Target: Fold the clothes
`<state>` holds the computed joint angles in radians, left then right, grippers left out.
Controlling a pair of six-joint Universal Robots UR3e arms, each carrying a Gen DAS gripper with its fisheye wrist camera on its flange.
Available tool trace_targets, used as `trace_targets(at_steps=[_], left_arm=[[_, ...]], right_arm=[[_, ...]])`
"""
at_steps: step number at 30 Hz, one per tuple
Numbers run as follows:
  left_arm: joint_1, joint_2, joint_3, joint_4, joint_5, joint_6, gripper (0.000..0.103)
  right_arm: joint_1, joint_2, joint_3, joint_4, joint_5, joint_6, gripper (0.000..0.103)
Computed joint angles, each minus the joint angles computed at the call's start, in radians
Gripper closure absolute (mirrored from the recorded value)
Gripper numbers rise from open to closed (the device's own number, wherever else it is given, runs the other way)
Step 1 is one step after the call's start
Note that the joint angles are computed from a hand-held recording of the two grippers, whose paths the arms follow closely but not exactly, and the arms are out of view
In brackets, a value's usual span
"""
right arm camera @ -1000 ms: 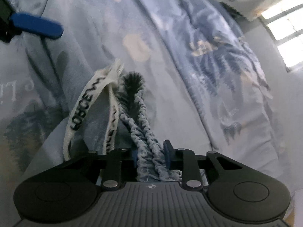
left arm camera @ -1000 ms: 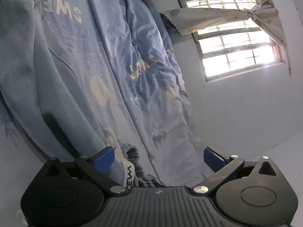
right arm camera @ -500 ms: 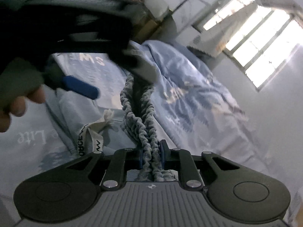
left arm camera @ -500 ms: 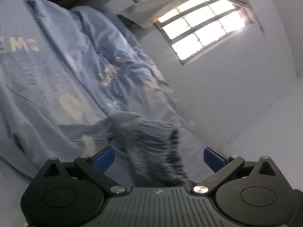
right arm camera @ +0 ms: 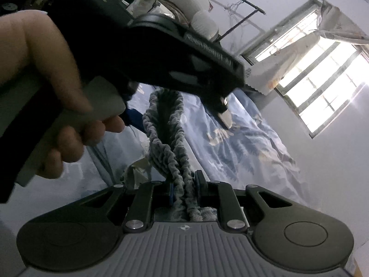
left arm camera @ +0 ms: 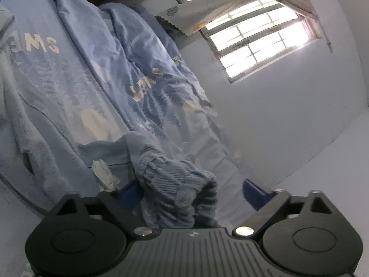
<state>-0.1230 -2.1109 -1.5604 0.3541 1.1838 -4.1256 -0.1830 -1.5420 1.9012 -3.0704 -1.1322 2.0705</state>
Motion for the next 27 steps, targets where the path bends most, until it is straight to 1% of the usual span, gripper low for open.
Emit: trace_targets(at_steps=[1, 3, 10, 12, 13, 14, 15, 16, 17, 19, 21, 23, 27], left_arm=[[0.004, 0.005, -0.007, -0.002, -0.001, -0.006, 0.041], [0.006, 0.010, -0.017, -0.003, 0.003, -0.012, 0.051], [0.002, 0.014, -0.030, 0.023, 0.014, -0.011, 0.065], [-0.005, 0.018, -0.028, 0.012, 0.029, 0.001, 0.069], [-0.008, 0.021, -0.027, 0.004, 0.038, 0.005, 0.073], [-0.011, 0.023, -0.028, -0.003, 0.047, 0.008, 0.075], [-0.014, 0.026, -0.029, -0.010, 0.060, 0.009, 0.081], [-0.014, 0.026, -0.031, -0.004, 0.061, 0.005, 0.083], [-0.012, 0.025, -0.034, 0.005, 0.060, 0.001, 0.083], [-0.013, 0.024, -0.040, 0.025, 0.065, -0.003, 0.085], [-0.013, 0.025, -0.047, 0.048, 0.070, -0.006, 0.087], [-0.011, 0.025, -0.051, 0.062, 0.073, -0.008, 0.087], [-0.017, 0.026, -0.050, 0.066, 0.081, 0.001, 0.088]], right_arm=[[0.004, 0.005, 0.002, -0.011, -0.005, 0.003, 0.087], [0.007, 0.003, 0.012, -0.023, -0.009, 0.013, 0.087], [0.013, -0.017, 0.042, -0.043, -0.023, 0.061, 0.086], [0.007, -0.068, 0.101, -0.063, -0.029, 0.093, 0.083], [-0.005, -0.093, 0.120, -0.064, -0.023, 0.112, 0.081], [-0.017, -0.119, 0.140, -0.063, -0.016, 0.131, 0.073], [-0.037, -0.157, 0.171, -0.060, -0.014, 0.156, 0.068], [-0.058, -0.196, 0.201, -0.055, -0.012, 0.180, 0.059], [-0.089, -0.243, 0.237, -0.045, 0.000, 0.195, 0.054], [-0.192, -0.385, 0.329, 0.027, 0.057, 0.202, 0.049], [-0.294, -0.516, 0.404, 0.115, 0.084, 0.198, 0.048], [-0.437, -0.682, 0.444, 0.329, 0.157, 0.176, 0.047], [-0.679, -0.924, 0.484, 0.708, 0.271, 0.007, 0.047]])
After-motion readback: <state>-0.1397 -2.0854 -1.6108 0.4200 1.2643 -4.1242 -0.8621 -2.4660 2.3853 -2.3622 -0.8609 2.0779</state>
